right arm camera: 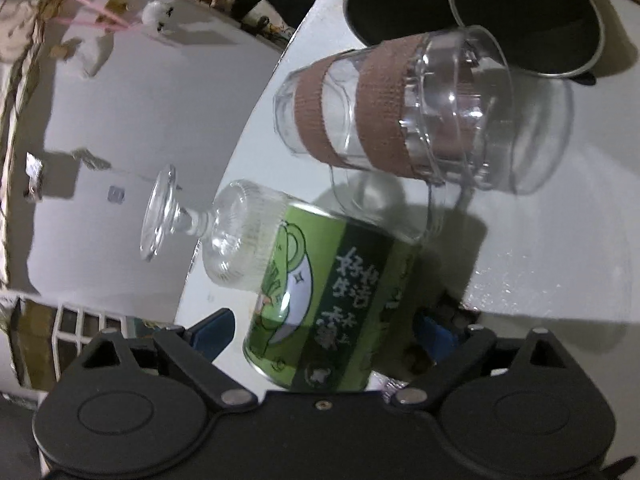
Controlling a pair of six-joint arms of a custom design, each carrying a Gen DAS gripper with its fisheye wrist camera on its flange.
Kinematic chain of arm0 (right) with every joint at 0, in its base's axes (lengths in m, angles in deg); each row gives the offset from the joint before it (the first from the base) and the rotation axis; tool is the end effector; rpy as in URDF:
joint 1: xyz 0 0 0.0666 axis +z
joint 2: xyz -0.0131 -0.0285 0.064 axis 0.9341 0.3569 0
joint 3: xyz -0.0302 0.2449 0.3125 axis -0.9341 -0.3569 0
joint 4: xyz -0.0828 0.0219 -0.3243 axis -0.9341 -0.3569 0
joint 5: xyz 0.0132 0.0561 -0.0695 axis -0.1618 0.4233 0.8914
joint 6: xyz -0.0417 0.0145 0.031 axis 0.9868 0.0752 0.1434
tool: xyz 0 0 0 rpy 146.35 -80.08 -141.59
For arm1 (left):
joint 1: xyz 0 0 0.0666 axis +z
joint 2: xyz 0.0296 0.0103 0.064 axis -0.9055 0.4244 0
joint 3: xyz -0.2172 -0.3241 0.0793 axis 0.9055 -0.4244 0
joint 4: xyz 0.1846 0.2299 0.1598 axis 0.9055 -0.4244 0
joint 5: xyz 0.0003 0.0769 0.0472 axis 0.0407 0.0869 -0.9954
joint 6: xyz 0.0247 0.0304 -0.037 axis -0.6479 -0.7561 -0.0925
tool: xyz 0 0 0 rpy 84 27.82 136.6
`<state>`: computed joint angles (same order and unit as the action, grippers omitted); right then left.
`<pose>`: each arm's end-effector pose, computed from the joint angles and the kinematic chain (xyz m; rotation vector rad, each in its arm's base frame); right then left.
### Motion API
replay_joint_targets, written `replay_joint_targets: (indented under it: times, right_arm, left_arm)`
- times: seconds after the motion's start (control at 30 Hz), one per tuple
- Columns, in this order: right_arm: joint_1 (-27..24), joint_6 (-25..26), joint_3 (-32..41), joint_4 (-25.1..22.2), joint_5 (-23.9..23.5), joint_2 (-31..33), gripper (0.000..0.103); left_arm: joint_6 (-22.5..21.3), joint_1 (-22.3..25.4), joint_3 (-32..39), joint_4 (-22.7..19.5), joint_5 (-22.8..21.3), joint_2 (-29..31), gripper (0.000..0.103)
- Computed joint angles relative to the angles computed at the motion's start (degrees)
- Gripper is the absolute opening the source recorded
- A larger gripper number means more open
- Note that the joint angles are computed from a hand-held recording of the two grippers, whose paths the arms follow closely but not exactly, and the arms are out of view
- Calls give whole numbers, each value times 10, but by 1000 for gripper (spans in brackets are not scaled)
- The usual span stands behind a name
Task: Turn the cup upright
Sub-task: 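Grasp the green tin can lying on its side with the right tool, then lift and rotate the green can upright with the right tool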
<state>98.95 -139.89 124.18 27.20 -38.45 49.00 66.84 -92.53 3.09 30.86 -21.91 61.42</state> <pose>0.4149 0.2153 0.3047 1.6630 1.6379 0.5309 0.2627 -0.1337 0.3062 0.2900 1.9404 -0.2794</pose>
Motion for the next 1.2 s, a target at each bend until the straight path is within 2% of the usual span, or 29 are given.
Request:
replay_joint_targets:
  times: [0.03, 0.07, 0.2, 0.37, 0.57, 0.8, 1.03, 1.2]
  right_arm:
    - [1, 0, -3, 6, 4, 1, 83]
    - [0, 0, -5, 8, 1, 1, 81]
    - [2, 44, -43, 57, -10, -19, 80]
    - [12, 115, -65, 67, -55, -49, 80]
    - [76, 240, -83, 53, -61, -94, 79]
    - [166, 326, -97, 17, -62, -133, 78]
    - [268, 373, -112, -19, -24, -148, 78]
    - [324, 373, -114, -50, 12, -141, 78]
  left_arm:
    - [1, 0, 0, 0, 1, 0, 103]
    - [1, 1, 0, -1, 2, 0, 103]
    - [1, -3, 2, -2, 3, 2, 103]
    - [0, -14, 3, 0, 1, 2, 103]
    - [0, -37, 7, -3, -1, 3, 103]
    - [2, -63, 11, -5, 1, 0, 103]
    - [18, -78, 18, -14, 11, 6, 103]
    - [29, -81, 28, -32, 22, 11, 103]
